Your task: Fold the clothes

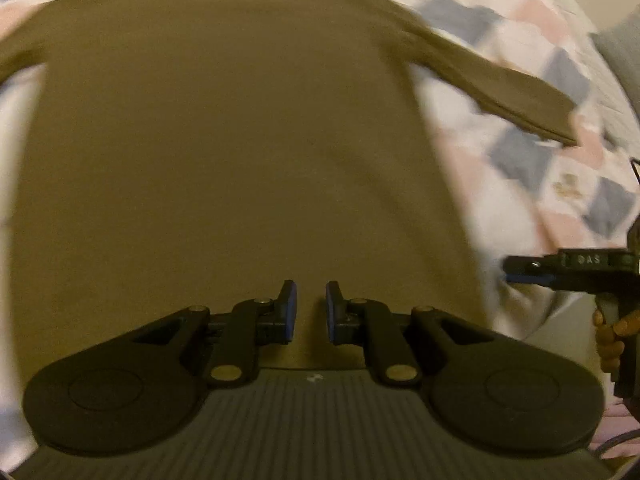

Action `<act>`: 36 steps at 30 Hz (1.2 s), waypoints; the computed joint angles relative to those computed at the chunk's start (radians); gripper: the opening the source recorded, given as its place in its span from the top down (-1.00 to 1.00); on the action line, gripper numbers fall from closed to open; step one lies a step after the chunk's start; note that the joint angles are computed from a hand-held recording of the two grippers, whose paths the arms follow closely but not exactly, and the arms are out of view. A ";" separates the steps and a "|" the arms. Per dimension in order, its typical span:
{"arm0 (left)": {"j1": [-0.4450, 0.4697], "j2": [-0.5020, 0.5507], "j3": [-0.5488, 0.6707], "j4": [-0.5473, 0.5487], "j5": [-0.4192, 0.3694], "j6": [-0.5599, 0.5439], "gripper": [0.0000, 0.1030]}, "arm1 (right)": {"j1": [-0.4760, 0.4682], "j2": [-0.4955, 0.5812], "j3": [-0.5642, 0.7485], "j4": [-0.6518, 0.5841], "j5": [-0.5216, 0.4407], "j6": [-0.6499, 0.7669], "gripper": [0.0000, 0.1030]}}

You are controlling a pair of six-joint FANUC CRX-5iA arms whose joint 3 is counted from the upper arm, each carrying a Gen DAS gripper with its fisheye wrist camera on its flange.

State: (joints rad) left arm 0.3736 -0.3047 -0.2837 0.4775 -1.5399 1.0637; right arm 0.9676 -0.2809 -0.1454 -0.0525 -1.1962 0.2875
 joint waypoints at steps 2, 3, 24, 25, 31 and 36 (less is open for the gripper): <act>-0.134 0.033 0.005 0.030 0.091 0.071 0.80 | -0.056 -0.029 0.002 0.027 -0.021 0.048 0.22; -0.189 0.049 0.012 0.043 0.133 0.104 0.80 | -0.085 -0.047 -0.005 0.057 -0.028 0.064 0.21; -0.450 0.277 0.257 -0.088 0.283 0.416 0.75 | -0.516 -0.265 -0.263 0.158 0.632 0.360 0.94; -0.446 0.278 0.257 -0.090 0.277 0.418 0.75 | -0.499 -0.282 -0.266 0.194 0.568 0.334 0.95; -0.432 0.282 0.253 -0.084 0.265 0.390 0.71 | -0.517 -0.252 -0.267 0.092 0.187 0.286 1.00; -0.405 0.263 0.235 -0.081 0.265 0.390 0.69 | -0.483 -0.232 -0.209 0.140 0.122 0.287 0.39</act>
